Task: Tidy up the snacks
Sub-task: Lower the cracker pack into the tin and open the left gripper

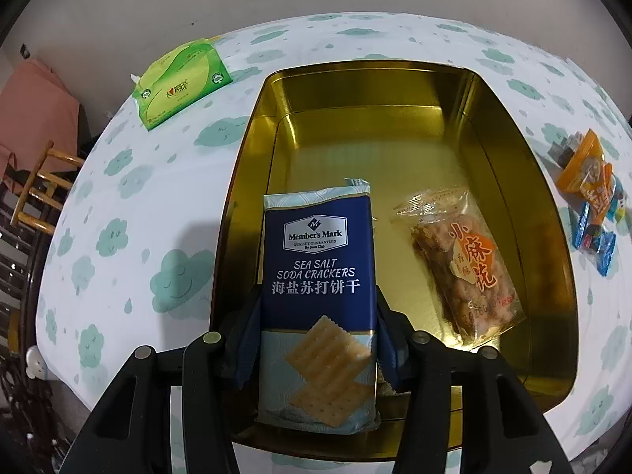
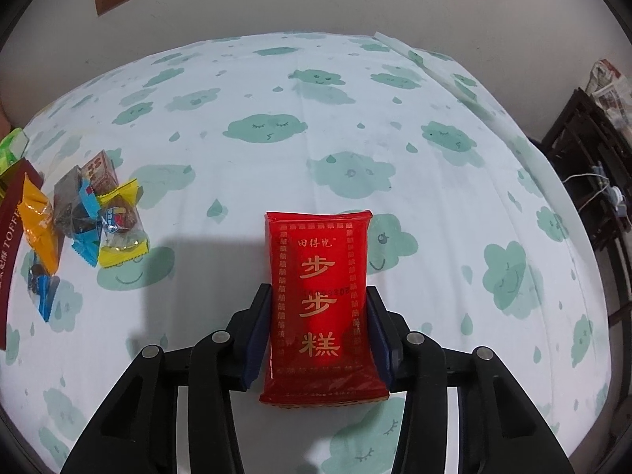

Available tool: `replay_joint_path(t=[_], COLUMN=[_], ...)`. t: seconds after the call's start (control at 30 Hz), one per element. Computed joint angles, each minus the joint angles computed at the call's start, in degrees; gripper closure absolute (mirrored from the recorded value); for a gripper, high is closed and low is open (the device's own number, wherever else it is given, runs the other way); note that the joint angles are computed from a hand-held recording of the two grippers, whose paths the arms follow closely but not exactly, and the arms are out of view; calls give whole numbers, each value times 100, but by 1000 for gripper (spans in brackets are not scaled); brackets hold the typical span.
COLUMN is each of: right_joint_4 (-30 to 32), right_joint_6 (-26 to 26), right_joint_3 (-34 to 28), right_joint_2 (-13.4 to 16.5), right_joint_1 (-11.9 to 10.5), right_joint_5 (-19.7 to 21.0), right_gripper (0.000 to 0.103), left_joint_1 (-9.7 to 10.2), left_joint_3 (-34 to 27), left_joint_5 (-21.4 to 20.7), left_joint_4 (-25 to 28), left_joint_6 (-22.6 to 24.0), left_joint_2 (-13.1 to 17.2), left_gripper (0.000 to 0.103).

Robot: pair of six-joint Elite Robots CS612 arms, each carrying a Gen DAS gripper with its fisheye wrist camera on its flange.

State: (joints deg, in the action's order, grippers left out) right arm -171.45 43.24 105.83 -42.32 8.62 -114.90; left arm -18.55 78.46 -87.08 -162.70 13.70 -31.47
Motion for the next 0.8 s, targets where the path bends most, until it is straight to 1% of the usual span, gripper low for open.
replay_joint_path(t=[0.13, 0.23, 0.27, 0.33, 0.53, 0.6, 0.8], right_joint_4=[86, 177, 191, 239, 273, 279, 3], right_joint_6=[145, 241, 289, 366, 485, 556, 583], right_joint_3=[-24, -59, -67, -90, -166, -177, -203], right_joint_2=[0, 4, 6, 10, 32, 22, -28], right_joint_1=[17, 36, 39, 54, 136, 170, 281], right_joint_5=[-60, -121, -126, -154, -245, -303, -397], right_gripper=[57, 57, 58, 58, 58, 58, 58], left_joint_1=[29, 48, 44, 28, 46, 61, 101], left_joint_3=[59, 135, 171, 246, 389, 420, 459], left_joint_5=[-128, -295, -289, -262, -381, -444, -608], left_joint_4=[-134, -261, -336, -490, -780, -852, -904], left_joint_6=[-26, -52, -63, -71, -147, -186, -303], left_joint_2=[-42, -93, -109, -143, -212, -229, -246], left_gripper=[51, 43, 39, 38, 31, 30, 27])
